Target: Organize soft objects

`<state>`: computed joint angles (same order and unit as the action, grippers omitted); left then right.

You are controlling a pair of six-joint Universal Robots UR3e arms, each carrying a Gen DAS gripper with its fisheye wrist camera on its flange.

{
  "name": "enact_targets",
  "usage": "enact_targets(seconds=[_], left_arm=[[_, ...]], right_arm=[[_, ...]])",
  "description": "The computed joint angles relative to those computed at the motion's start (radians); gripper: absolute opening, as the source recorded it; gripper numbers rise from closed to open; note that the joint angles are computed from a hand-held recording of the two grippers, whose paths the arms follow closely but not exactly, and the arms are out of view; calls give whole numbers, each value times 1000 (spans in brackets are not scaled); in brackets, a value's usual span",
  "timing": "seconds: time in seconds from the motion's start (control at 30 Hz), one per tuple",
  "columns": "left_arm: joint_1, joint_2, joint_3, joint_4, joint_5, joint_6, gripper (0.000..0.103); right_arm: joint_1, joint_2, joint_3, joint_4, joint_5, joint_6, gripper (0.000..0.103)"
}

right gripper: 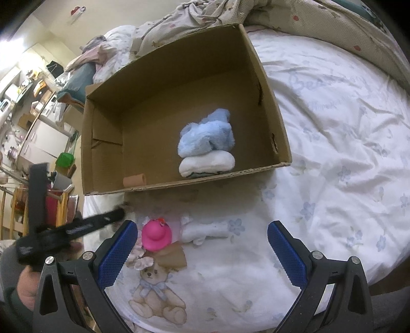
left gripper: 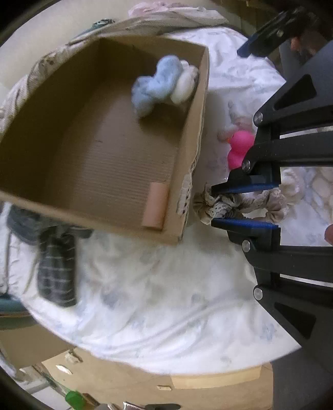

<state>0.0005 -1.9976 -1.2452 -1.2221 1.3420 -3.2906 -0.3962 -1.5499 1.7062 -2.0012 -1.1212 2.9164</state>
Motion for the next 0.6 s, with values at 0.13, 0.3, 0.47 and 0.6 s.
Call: enact_targets(seconds=[0.13,0.3,0.47,0.6], left_arm=[[30,106,-20,-85,-4,28,16],[58,223,-53,-174,9,67,16],[66,296,-143,-155,26,82,16],[50,282,-162,-114,37,75,16]], right_arm=[[-11,4,-7,31,18,-8,103],[-21,22,-28,104,68,-28,103],[-5,84,-76,229,130,-94,98],[50,140,-115,280,99,-127,78]])
